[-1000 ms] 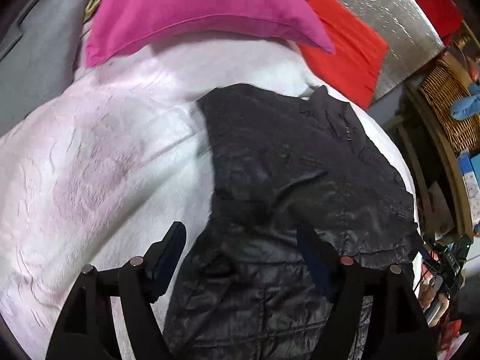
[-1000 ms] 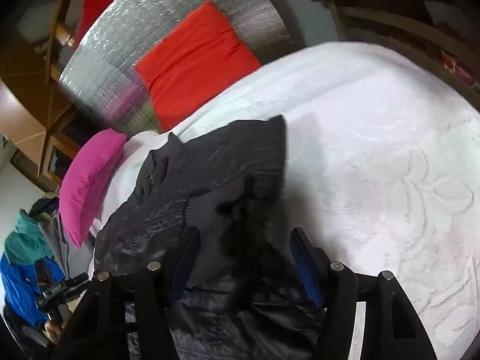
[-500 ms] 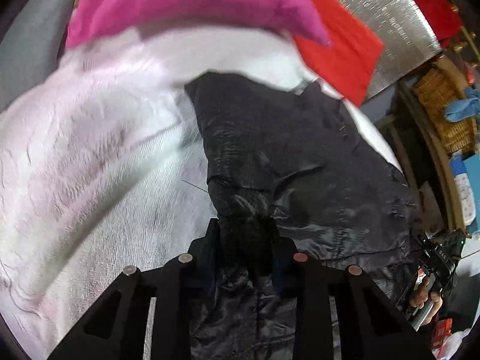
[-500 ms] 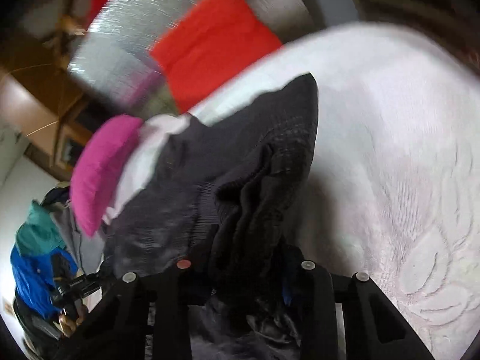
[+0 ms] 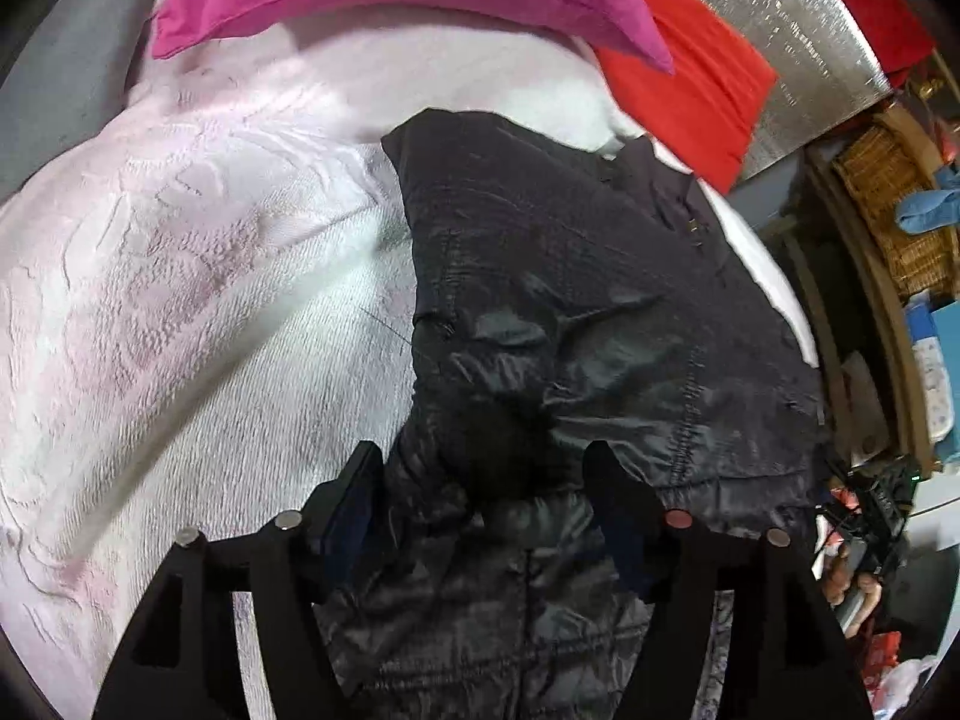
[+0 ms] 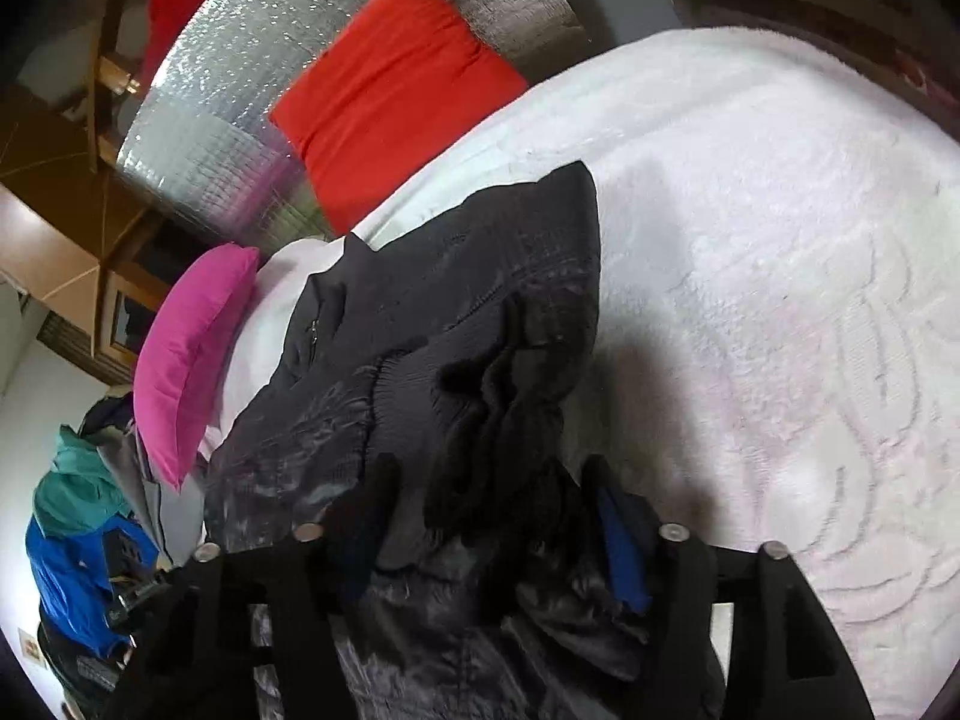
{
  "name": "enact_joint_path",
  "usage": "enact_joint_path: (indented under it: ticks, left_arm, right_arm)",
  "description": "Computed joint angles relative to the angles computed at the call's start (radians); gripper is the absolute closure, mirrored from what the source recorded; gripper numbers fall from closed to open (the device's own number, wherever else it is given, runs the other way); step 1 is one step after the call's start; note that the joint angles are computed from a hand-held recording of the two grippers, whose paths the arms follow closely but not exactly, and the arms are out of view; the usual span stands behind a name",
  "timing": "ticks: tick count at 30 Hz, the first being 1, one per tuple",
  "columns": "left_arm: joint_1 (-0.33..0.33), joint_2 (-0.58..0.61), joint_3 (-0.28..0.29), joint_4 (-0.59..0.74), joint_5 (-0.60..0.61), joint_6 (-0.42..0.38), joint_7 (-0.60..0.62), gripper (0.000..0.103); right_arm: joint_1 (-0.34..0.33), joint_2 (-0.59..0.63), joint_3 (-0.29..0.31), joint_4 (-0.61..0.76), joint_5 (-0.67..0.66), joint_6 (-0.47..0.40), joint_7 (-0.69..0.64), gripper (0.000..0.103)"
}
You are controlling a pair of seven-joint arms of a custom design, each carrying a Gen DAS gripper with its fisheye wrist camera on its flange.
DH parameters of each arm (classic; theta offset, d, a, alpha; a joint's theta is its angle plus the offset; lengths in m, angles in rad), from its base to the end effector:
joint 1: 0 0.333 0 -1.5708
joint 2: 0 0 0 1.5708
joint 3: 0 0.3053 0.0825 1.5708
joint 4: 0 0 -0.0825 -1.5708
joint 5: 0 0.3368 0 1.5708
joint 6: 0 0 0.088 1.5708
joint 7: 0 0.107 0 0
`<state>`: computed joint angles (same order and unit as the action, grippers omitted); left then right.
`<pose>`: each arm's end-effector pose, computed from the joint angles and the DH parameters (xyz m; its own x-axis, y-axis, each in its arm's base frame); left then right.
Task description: Fold large clothes
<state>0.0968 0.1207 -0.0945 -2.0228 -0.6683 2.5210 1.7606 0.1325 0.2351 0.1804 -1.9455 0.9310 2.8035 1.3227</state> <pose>0.5665 0.0088 0.4445 0.1746 -0.8600 0.4795 -0.8819 -0.3532 -0.3123 0.5820 0.1407 0.4347 -0.0589 -0.7953 -0.6033 -0.8384 0.3675 -0.4025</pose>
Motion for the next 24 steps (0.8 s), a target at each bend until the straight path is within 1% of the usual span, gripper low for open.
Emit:
enact_joint_path:
  ticks: [2, 3, 4, 5, 6, 7, 8, 9, 11, 12, 13, 14, 15, 16, 17, 18, 19, 20, 21, 22, 23, 24]
  left_arm:
    - [0.015, -0.006, 0.002, -0.011, -0.064, -0.02, 0.033, 0.032]
    - [0.02, 0.001, 0.004, -0.01, -0.091, -0.026, 0.03, 0.032]
    - [0.01, 0.021, -0.003, 0.009, -0.091, -0.014, 0.005, 0.032]
    - [0.008, 0.027, -0.004, 0.01, -0.094, -0.007, -0.001, 0.034]
    - [0.002, 0.027, -0.005, 0.007, -0.074, 0.01, -0.014, 0.046]
    - [-0.003, 0.025, -0.004, 0.003, -0.052, 0.022, -0.028, 0.056]
    - [-0.012, 0.017, -0.003, -0.004, -0.016, 0.041, -0.048, 0.062]
    - [-0.014, 0.012, -0.007, -0.007, -0.017, 0.058, -0.04, 0.064]
    - [-0.013, -0.009, -0.01, -0.027, -0.03, 0.088, -0.017, 0.064]
    - [-0.015, -0.013, -0.008, -0.032, -0.021, 0.097, -0.021, 0.064]
    - [-0.017, -0.004, -0.002, -0.024, 0.012, 0.085, -0.05, 0.064]
    - [-0.02, 0.008, 0.003, -0.013, 0.047, 0.066, -0.087, 0.061]
    - [-0.021, 0.013, 0.009, -0.006, 0.078, 0.041, -0.13, 0.058]
    - [-0.021, 0.013, 0.011, -0.005, 0.097, 0.032, -0.156, 0.054]
    - [-0.026, -0.009, 0.016, -0.022, 0.134, 0.034, -0.203, 0.05]
    - [-0.031, -0.033, 0.016, -0.042, 0.163, 0.053, -0.228, 0.047]
    - [-0.035, -0.058, 0.016, -0.064, 0.188, 0.07, -0.248, 0.045]
    - [-0.042, -0.113, 0.015, -0.116, 0.235, 0.12, -0.283, 0.04]
    - [-0.048, -0.156, 0.009, -0.158, 0.25, 0.163, -0.294, 0.033]
    - [-0.056, -0.196, 0.003, -0.194, 0.241, 0.196, -0.287, 0.03]
    - [-0.066, -0.215, 0.002, -0.211, 0.216, 0.211, -0.268, 0.025]
    - [-0.093, -0.244, 0.004, -0.235, 0.127, 0.218, -0.205, 0.024]
  right_arm:
    - [-0.009, 0.019, -0.004, 0.018, 0.001, -0.025, 0.004, 0.03]
    - [-0.013, 0.029, -0.006, 0.023, -0.001, -0.046, 0.02, 0.03]
    - [-0.019, 0.044, -0.004, 0.033, 0.006, -0.067, 0.027, 0.031]
    - [-0.025, 0.038, 0.001, 0.022, 0.014, -0.069, 0.01, 0.042]
    - [-0.012, 0.037, 0.001, 0.016, -0.007, -0.044, 0.002, 0.049]
    - [-0.007, 0.021, 0.0, -0.002, -0.026, -0.03, -0.007, 0.055]
    - [0.01, 0.008, -0.007, -0.015, -0.065, -0.005, 0.01, 0.062]
    - [0.017, -0.008, -0.002, -0.026, -0.077, 0.023, 0.004, 0.063]
    - [0.01, -0.043, 0.024, -0.052, -0.016, 0.08, -0.067, 0.064]
    - [0.003, -0.057, 0.038, -0.059, 0.046, 0.097, -0.12, 0.064]
    - [-0.003, -0.06, 0.044, -0.062, 0.079, 0.1, -0.141, 0.064]
    - [0.019, -0.052, 0.015, -0.061, 0.041, 0.09, -0.099, 0.058]
    - [0.042, -0.04, -0.019, -0.061, -0.066, 0.066, 0.003, 0.054]
    - [0.065, -0.034, -0.052, -0.064, -0.174, 0.043, 0.113, 0.047]
    - [0.072, -0.034, -0.062, -0.071, -0.212, 0.033, 0.169, 0.044]
    - [0.05, -0.052, -0.038, -0.089, -0.18, 0.045, 0.168, 0.043]
    - [0.031, -0.082, -0.012, -0.116, -0.101, 0.078, 0.121, 0.039]
    - [0.026, -0.112, 0.002, -0.144, -0.031, 0.114, 0.072, 0.032]
    - [0.025, -0.146, 0.015, -0.17, 0.07, 0.146, -0.006, 0.03]
    - [0.028, -0.178, 0.024, -0.188, 0.203, 0.162, -0.119, 0.029]
    - [0.035, -0.212, 0.025, -0.202, 0.351, 0.155, -0.247, 0.029]
    - [0.046, -0.243, 0.016, -0.215, 0.476, 0.127, -0.353, 0.029]
